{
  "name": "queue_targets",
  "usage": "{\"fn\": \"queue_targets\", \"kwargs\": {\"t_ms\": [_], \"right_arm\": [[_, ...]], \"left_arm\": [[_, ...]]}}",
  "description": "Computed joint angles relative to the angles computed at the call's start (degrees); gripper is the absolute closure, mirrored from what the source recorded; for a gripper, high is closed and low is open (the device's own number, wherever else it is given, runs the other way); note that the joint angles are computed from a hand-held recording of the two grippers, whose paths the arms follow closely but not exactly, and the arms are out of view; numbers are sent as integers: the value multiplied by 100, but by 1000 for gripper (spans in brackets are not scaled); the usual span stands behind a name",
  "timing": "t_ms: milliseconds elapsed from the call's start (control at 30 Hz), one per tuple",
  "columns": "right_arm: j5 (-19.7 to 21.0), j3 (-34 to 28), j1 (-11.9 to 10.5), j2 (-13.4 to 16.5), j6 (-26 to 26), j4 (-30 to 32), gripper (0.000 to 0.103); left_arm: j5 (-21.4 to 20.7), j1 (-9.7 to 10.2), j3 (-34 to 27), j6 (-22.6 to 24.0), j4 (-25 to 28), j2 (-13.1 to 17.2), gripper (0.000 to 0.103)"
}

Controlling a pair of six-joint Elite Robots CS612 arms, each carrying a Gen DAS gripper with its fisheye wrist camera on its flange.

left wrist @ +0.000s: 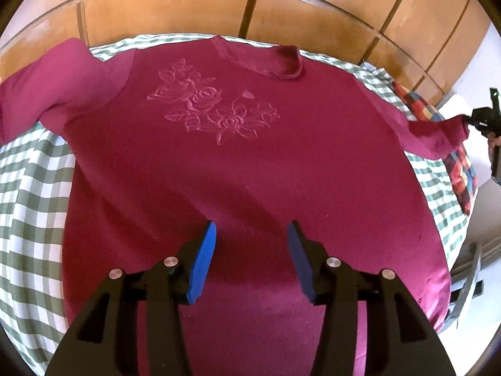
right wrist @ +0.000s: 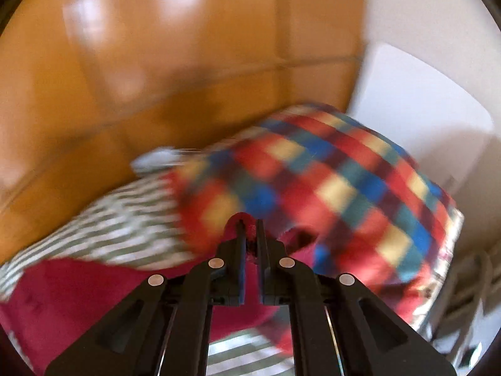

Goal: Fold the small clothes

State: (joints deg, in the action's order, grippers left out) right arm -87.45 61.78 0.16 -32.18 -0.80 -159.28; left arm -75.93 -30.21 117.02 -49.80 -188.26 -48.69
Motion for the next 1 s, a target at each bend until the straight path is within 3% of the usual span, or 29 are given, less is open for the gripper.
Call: {"fn": "queue_targets", "kwargs": {"t_ms": [133,333,500,600,633,667,700,767,867,1000], "right_arm": [[1038,172,303,-223,-542,84,98],[2281,-60,885,-195,-1097,788,99],[2808,-368,1405,-33,-1561,1540,99],[2995,-541,1577,59,-1888,2024,98],[3250,-642,1603,108,-2046,2320,95],[3434,-688,1600,131,-2120,2477,80],[3554,-696,1589,138,-2074,2495,56],[3754,-535,1511,97,-1669,2032,41],[3712,-255,1323,-12,-1251,1458,41],[3249,308,1021,-185,-975,896,41]], "left_arm": [[-43,42,56,-73,-287,30,54],[68,90,210,-181,-694,5,53],[113,178,294,-328,-1065,5,51],[94,255,300,-374,-1240,23,50],[80,280,295,-385,-1292,31,50],[59,305,286,-393,-1335,41,50],[42,331,269,-394,-1359,50,49],[30,380,220,-366,-1362,66,46],[-9,450,128,-305,-1338,95,45],[-95,582,-66,-301,-1206,155,44]]}}
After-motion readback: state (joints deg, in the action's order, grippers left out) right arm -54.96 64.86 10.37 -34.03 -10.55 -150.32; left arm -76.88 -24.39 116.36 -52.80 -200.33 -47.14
